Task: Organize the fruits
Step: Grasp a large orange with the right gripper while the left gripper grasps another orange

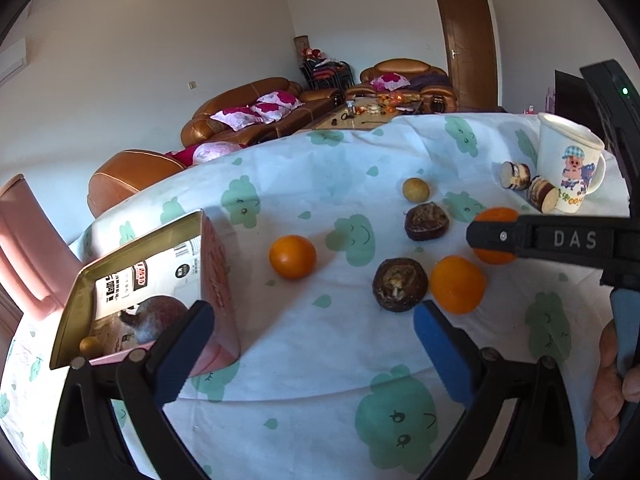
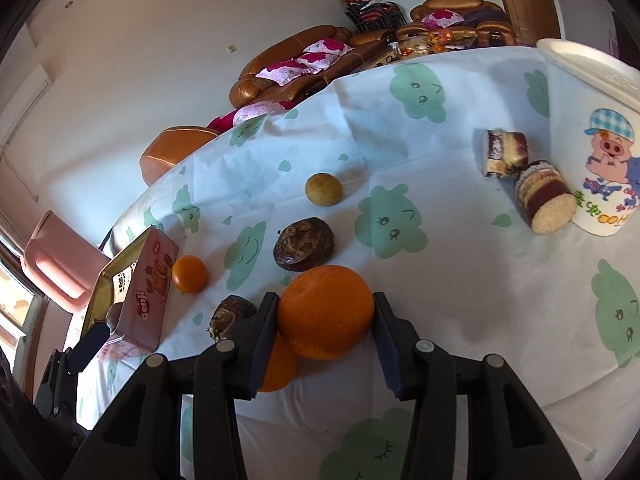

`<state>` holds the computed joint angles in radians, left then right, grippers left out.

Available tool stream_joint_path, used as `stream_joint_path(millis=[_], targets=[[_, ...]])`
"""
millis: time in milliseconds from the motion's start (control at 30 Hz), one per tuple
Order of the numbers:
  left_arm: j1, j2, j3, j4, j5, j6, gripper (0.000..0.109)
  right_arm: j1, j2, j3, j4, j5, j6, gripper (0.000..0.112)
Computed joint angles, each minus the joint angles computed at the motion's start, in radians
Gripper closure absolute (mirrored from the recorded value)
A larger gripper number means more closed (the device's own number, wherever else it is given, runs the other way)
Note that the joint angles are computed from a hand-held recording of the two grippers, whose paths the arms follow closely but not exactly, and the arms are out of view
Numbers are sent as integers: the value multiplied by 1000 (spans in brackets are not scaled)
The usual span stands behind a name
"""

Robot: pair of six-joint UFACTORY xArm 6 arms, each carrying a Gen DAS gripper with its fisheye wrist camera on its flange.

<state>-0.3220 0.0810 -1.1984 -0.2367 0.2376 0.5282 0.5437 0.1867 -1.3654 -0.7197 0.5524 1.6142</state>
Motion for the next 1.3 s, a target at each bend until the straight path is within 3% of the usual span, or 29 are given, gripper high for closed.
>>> stream_joint_path(millis=[100, 200, 333, 567, 667, 833, 1000, 1133, 1200, 1233, 1300], targets=[[-12, 2, -5, 4, 13, -17, 7, 2, -46, 29, -126, 19, 115, 64], [-25, 7, -19, 4, 44, -35, 10, 27, -71, 22, -221, 111, 164, 64], [-40, 34, -68, 23, 136, -90, 24, 54, -83, 6, -277, 212, 184, 64], [-75, 51, -130, -130, 236, -36, 39, 59, -111, 26, -309, 236, 215, 64], [-59, 49, -150, -281, 320, 85, 39, 66, -126, 37, -326, 262, 227, 64], [-40, 45, -161, -394, 392, 157, 39, 71, -156, 57, -352, 284, 264, 64], [-102, 84, -183, -202, 317, 2, 43, 77, -162, 56, -368, 281, 268, 64], [-124, 105, -204, -77, 307, -105, 43, 79, -163, 57, -368, 288, 265, 64], [-124, 96, -188, -22, 295, -121, 53, 76, -164, 60, -359, 284, 262, 64], [-114, 91, -190, -45, 316, -92, 59, 73, -165, 63, -355, 276, 263, 64], [-73, 96, -219, -137, 425, -20, 59, 69, -167, 67, -353, 265, 268, 64]])
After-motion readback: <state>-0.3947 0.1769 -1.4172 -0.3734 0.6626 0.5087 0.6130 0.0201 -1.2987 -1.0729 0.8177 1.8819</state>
